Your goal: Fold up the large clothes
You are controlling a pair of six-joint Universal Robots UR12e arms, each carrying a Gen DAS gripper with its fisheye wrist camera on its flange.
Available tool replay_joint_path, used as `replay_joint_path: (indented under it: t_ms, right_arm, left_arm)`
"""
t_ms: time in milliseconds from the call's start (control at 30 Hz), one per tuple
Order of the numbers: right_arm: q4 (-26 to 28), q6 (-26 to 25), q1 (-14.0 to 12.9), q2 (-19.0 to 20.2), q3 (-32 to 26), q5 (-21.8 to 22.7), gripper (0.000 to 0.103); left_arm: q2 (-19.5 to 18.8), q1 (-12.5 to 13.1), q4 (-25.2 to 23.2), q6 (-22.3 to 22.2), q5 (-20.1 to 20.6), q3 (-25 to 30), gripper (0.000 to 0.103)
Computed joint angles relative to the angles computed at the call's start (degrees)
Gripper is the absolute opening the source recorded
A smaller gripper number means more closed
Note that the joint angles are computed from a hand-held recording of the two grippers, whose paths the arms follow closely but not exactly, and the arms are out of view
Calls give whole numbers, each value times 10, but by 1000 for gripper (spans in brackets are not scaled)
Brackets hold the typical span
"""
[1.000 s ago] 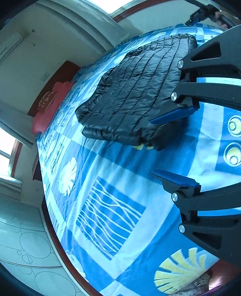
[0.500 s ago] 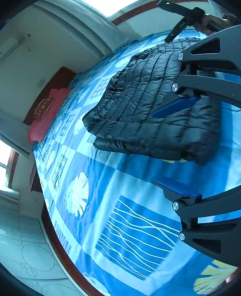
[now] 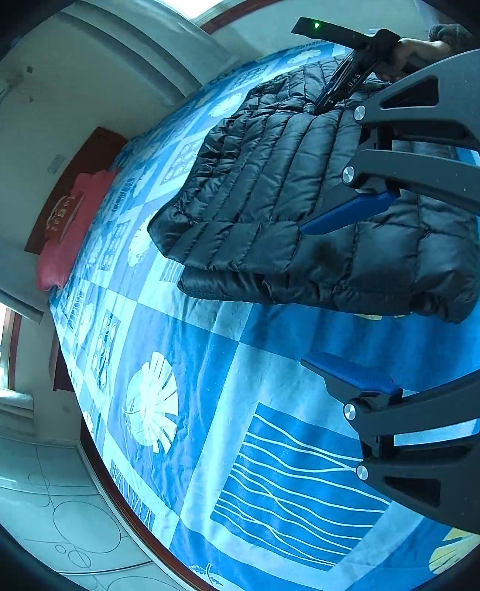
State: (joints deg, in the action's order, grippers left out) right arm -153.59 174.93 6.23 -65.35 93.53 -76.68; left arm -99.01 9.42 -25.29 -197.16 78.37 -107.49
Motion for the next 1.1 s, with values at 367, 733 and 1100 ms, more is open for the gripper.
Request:
replay_joint_path:
  t_ms: [367, 733, 1100]
  right_arm:
    - [-15, 2, 0, 2, 6, -2, 41]
    - [-24, 1, 2, 2, 9, -7, 41]
    - [-38, 4, 6, 2, 14, -16, 41]
  left_arm:
    - [-29, 2, -37, 12, -14, 39, 65]
    - [-69, -12, -114, 65, 10, 84, 79]
    - [-81, 4, -132, 96, -90, 87, 47]
